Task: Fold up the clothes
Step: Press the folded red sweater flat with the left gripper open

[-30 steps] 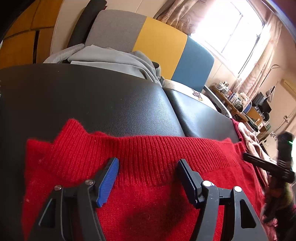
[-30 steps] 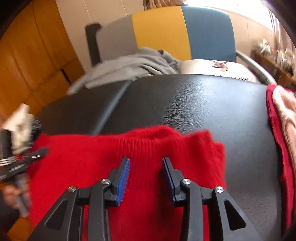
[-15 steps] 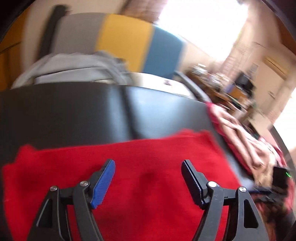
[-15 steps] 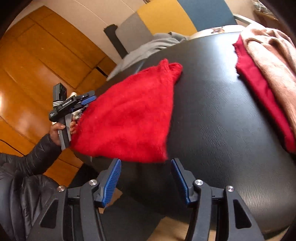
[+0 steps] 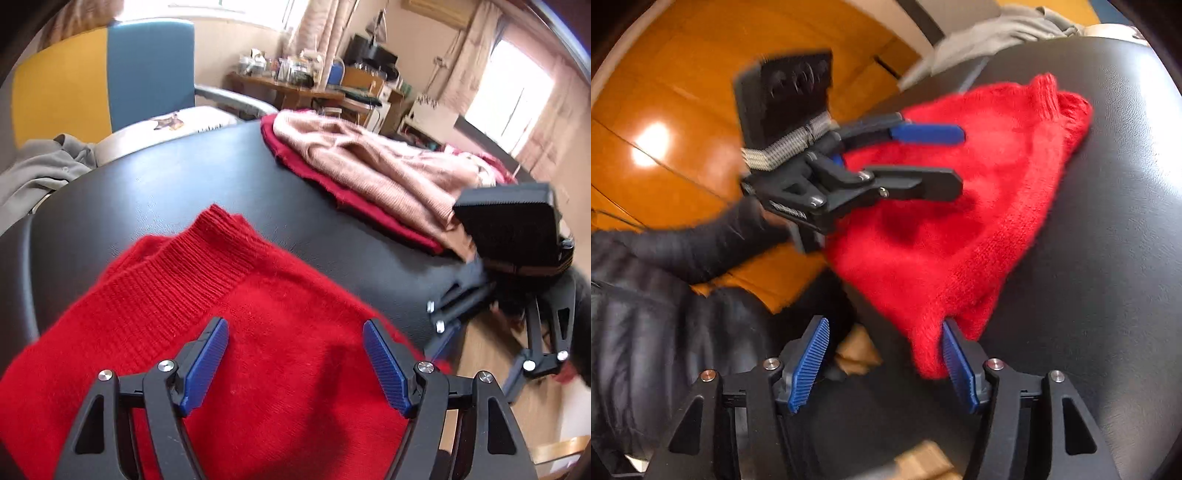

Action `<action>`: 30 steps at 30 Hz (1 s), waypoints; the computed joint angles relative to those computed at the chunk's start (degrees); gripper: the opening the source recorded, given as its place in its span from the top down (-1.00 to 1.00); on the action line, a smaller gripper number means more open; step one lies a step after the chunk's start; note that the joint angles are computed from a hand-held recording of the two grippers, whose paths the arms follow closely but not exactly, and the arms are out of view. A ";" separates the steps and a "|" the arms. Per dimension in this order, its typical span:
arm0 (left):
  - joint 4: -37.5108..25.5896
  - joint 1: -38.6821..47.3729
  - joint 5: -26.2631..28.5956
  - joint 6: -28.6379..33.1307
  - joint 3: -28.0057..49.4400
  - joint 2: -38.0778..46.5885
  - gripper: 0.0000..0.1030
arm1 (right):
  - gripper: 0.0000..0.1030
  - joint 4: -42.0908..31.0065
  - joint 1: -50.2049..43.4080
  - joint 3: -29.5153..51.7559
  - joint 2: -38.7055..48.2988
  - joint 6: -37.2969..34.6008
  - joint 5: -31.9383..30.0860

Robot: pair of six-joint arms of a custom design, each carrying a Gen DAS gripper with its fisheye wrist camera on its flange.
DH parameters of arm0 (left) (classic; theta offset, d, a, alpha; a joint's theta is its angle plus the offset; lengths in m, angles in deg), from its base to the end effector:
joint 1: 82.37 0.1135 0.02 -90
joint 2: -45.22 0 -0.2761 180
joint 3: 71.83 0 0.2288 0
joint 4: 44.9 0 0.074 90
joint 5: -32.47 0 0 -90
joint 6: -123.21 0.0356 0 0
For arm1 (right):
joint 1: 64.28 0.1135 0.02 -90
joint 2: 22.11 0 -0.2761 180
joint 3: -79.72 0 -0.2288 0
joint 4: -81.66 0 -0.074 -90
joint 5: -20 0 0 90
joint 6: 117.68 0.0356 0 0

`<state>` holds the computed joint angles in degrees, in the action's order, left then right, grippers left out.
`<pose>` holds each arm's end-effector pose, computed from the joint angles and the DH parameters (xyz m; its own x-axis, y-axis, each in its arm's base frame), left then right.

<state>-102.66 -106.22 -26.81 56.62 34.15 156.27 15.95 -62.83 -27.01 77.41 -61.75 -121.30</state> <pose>0.3538 -0.1763 0.2579 -0.5238 0.6050 -0.5996 0.8381 0.4921 -0.2356 0.2668 0.0345 0.1884 -0.8337 -0.3715 -0.4086 -0.5507 0.5041 0.6653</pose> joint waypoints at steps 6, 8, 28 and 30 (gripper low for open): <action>2.43 2.27 1.85 0.94 -3.12 0.17 -0.48 | -0.24 -6.34 -1.51 4.84 6.31 -4.85 -1.60; 3.87 2.57 2.26 1.28 -4.60 -0.02 -0.48 | -0.25 -11.82 0.49 5.89 7.66 -10.92 -4.06; 6.46 1.37 0.60 8.87 -8.37 -0.77 -0.68 | -0.30 -10.57 6.76 -2.81 -1.91 -12.09 6.47; 6.92 1.39 0.51 8.85 -8.79 -1.01 -0.69 | -0.30 -9.00 6.87 -2.72 -2.13 -9.87 6.48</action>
